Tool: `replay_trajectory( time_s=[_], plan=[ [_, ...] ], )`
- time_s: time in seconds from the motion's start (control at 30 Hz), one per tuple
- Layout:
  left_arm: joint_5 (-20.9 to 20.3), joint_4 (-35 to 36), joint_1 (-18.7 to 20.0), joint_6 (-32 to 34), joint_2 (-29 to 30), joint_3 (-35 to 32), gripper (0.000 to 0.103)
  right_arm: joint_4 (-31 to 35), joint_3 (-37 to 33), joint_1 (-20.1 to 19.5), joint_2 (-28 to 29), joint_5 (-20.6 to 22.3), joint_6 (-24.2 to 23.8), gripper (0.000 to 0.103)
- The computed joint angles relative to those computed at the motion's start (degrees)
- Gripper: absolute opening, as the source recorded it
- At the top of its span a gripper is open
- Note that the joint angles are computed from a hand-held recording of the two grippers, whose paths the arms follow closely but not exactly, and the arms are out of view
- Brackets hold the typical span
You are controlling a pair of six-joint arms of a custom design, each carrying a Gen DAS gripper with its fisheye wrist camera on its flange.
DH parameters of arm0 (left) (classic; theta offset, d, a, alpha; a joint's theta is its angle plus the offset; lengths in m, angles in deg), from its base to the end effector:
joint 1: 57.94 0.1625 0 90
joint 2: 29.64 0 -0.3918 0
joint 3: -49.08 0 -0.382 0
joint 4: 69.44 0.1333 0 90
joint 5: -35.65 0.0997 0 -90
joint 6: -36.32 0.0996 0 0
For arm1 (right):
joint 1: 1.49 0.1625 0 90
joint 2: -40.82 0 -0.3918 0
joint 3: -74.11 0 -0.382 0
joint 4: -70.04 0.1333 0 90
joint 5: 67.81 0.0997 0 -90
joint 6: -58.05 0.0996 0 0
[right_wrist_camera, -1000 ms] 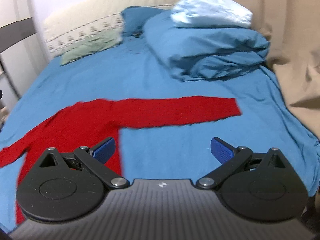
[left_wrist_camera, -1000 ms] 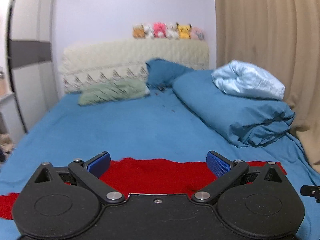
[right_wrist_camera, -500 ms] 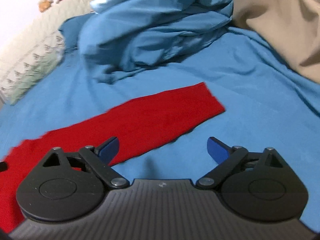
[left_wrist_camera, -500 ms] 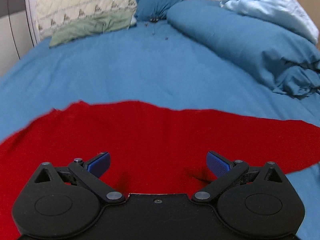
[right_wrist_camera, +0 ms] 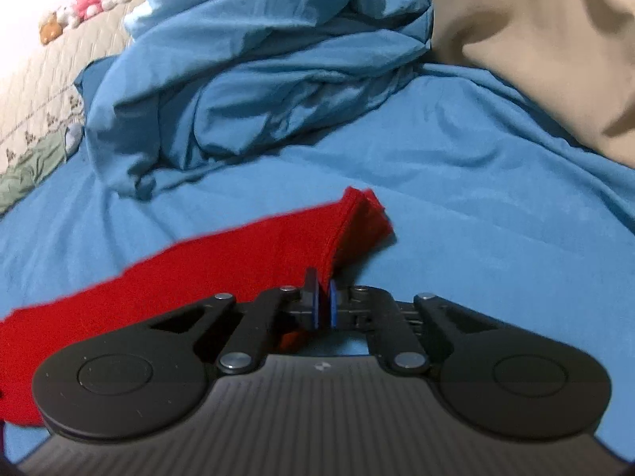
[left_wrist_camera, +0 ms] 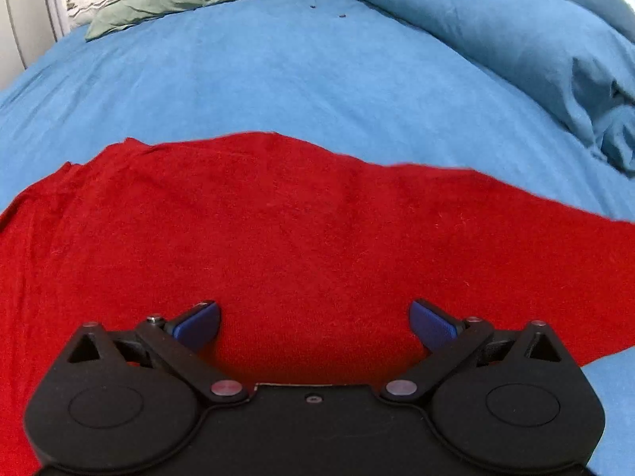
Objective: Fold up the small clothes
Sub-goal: 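Lift the sleeve with the right gripper, lay it across the body, release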
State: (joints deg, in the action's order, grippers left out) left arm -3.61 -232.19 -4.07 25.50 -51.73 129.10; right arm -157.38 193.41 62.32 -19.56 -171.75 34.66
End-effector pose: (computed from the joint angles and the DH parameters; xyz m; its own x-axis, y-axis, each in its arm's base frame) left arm -0.2300 -0.6720 -0.0493 -0.7237 0.0628 -0.6872 0.4420 0.8069 -0.3918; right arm -0.1250 -0.5018 0.2544 -0.7386 0.5166 0.4331 -0.2236 0.4183 -0.8803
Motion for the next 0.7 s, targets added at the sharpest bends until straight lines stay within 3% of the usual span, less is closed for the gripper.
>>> replay_trajectory(
  time_s=[0.1, 0.27, 0.37, 0.57, 0.7],
  plan=[
    [4.91, -3.08, -0.85, 1.04, -2.17, 2.50, 0.103, 1.01, 0.26, 2.60, -1.71, 1.14, -1.24, 0.020],
    [6.32, -15.45, -1.46, 11.14, -10.21, 11.40, 0.103, 4.21, -0.30, 11.67, -3.58, 4.78, -5.05, 0.020],
    [6.13, -20.27, -1.15, 15.13, -15.83, 16.19, 0.103, 6.90, -1.97, 18.78, -1.32, 8.53, -5.80, 0.020],
    [8.07, -24.96, 0.94, 15.68, -25.99, 25.35, 0.103, 16.58, -9.13, 30.05, 12.10, 16.81, -5.72, 0.020],
    [12.41, -30.36, 3.32, 16.09, -28.26, 30.45, 0.103, 21.76, -14.85, 32.93, 25.06, 16.42, -6.71, 0.020]
  ],
)
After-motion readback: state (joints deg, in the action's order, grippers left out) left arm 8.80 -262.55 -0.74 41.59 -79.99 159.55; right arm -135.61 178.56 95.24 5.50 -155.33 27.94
